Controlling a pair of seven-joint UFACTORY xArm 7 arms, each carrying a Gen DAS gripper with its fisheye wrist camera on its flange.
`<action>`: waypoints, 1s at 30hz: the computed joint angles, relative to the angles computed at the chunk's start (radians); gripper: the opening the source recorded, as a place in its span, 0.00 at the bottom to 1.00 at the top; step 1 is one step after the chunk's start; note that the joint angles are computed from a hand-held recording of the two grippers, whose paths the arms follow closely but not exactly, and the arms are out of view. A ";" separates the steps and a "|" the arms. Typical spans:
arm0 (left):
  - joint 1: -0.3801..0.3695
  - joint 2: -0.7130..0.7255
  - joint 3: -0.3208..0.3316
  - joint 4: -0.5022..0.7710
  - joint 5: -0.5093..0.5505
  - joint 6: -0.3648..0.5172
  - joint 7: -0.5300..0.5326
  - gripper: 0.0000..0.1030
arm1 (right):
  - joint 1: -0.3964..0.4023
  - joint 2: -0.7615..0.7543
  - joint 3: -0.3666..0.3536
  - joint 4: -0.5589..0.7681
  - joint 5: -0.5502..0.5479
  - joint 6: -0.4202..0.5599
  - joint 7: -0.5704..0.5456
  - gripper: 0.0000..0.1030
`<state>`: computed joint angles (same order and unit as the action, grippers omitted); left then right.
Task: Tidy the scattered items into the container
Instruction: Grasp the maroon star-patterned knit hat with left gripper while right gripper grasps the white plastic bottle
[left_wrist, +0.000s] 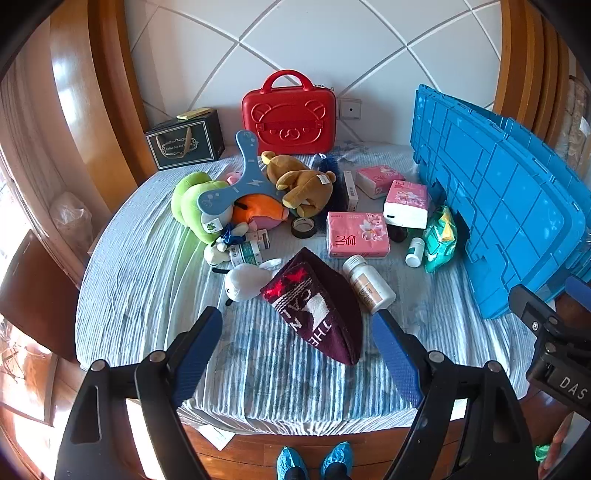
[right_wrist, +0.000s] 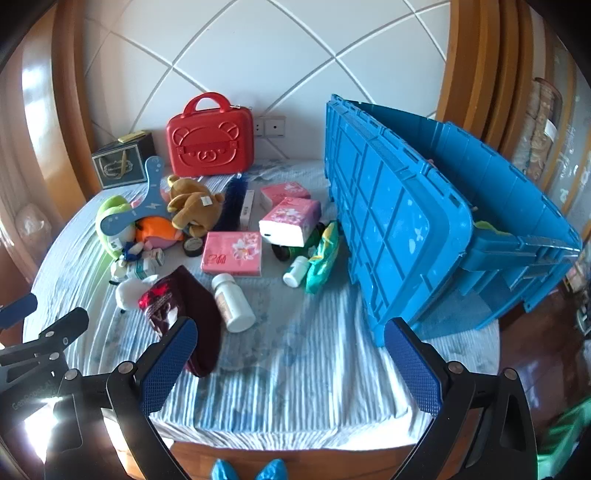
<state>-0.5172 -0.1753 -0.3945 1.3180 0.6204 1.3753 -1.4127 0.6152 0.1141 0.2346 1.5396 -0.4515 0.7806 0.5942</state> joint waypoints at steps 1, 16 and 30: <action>0.001 0.009 0.000 0.006 -0.001 0.004 -0.005 0.81 | -0.004 0.007 0.000 0.003 0.015 -0.006 -0.017 1.00; -0.034 0.097 0.055 0.039 -0.020 0.012 -0.070 0.81 | -0.019 0.119 -0.009 0.067 0.197 -0.038 -0.269 1.00; 0.086 0.128 0.162 -0.244 -0.180 -0.462 0.069 0.81 | 0.050 0.333 -0.069 0.222 0.200 0.099 -0.264 0.95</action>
